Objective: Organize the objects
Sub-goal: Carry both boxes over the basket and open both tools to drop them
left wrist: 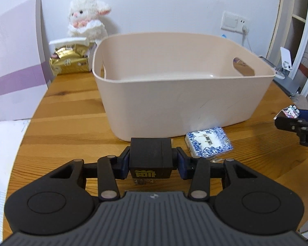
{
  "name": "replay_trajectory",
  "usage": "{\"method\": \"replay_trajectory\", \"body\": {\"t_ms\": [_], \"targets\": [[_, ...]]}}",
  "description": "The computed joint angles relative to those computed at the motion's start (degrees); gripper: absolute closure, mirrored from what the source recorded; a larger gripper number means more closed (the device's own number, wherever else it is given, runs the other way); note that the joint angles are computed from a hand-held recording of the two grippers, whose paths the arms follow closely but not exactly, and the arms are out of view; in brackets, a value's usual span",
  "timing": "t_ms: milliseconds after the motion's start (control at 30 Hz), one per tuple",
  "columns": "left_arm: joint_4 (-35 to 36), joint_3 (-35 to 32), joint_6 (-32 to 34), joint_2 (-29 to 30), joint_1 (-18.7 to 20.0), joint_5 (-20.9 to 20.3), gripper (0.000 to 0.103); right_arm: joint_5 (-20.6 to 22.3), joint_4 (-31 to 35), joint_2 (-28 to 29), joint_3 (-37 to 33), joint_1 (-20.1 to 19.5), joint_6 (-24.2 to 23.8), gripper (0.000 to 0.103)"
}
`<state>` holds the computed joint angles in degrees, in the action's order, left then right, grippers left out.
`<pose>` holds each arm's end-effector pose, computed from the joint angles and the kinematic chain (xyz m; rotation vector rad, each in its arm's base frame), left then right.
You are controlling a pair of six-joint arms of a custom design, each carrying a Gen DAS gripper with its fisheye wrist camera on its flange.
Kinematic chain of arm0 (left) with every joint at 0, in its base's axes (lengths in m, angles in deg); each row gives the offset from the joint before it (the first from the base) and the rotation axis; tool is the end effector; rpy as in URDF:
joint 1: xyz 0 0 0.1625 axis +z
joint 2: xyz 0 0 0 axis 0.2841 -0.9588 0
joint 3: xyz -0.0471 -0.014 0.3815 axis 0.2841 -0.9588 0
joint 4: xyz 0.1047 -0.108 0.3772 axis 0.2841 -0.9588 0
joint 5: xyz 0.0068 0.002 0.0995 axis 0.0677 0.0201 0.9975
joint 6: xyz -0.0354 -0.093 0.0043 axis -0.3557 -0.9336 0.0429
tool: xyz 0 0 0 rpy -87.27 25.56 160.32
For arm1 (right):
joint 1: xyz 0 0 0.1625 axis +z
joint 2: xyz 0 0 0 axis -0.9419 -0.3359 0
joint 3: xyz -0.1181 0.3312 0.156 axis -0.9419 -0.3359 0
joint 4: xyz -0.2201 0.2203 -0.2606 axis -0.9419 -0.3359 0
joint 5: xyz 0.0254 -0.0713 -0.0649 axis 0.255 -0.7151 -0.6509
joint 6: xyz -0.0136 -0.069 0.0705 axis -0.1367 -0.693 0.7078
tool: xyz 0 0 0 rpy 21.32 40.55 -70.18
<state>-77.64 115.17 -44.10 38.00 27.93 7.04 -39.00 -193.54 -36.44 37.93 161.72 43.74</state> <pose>-0.2868 -0.5883 0.1117 0.3788 2.1931 -0.9545 0.1170 -0.5980 0.2508 0.7808 -2.2306 0.9377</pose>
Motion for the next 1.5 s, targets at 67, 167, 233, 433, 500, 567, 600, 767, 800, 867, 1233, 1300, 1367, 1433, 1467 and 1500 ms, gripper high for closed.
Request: {"method": "replay_trajectory", "body": {"t_ms": [67,167,233,433,500,567,600,767,800,867,1233,1300,1367,1433,1467,1500], "targets": [[-0.2,0.9,-0.2,-0.8,-0.8,0.5,0.056,0.5,-0.9,-1.0,1.0,0.3,-0.4,0.056],[-0.2,1.8,-0.6,-1.8,-1.7,1.3,0.056,1.4,-2.5,-2.3,2.4,1.0,-1.0,0.056],[-1.0,2.3,0.1,-2.2,-2.4,1.8,0.056,2.0,-3.4,-2.9,2.8,1.5,-1.3,0.056],[-6.0,2.2,5.3,-2.3,-4.0,3.9,0.056,4.2,-5.8,-3.4,2.5,2.8,-2.3,0.056],[-7.9,1.4,7.8,-1.8,-4.4,4.5,0.056,4.7,-6.4,-3.0,1.8,3.1,-2.7,0.056],[-9.8,0.0,10.8,-0.9,-4.6,5.0,0.056,5.2,-6.8,-2.3,0.7,3.5,-3.1,0.056],[-10.6,-0.7,12.0,-0.5,-4.6,5.2,0.056,5.4,-6.9,-2.0,0.1,3.6,-3.2,0.056],[-13.7,-5.5,17.9,2.2,-3.9,5.3,0.056,6.8,-7.3,0.4,-3.4,3.9,-3.3,0.056],[-14.0,-6.4,18.7,2.7,-3.6,5.3,0.056,7.0,-7.1,1.2,-4.4,3.9,-3.2,0.056],[-14.3,-8.6,20.0,3.9,-2.9,5.2,0.056,7.2,-6.4,2.6,-6.3,3.8,-2.9,0.056],[-8.0,-23.3,22.8,12.0,2.2,3.4,0.056,5.0,1.2,11.9,-18.8,2.9,-0.9,0.056],[-5.2,-25.8,22.1,13.4,3.1,3.2,0.056,4.0,3.0,13.5,-20.9,2.9,-0.9,0.056],[-2.0,-27.5,20.5,14.3,4.0,2.8,0.056,2.9,4.5,14.9,-22.5,2.8,-1.3,0.056],[0.8,-28.6,18.7,14.7,4.8,2.4,0.056,1.8,6.5,16.1,-24.1,2.6,-1.6,0.056],[2.4,-29.2,17.8,15.0,5.2,2.4,0.056,1.3,7.3,16.6,-24.7,2.6,-1.6,0.056],[3.8,-29.7,16.9,15.2,5.4,2.4,0.056,0.9,8.0,17.0,-25.2,2.5,-1.7,0.056]]}}
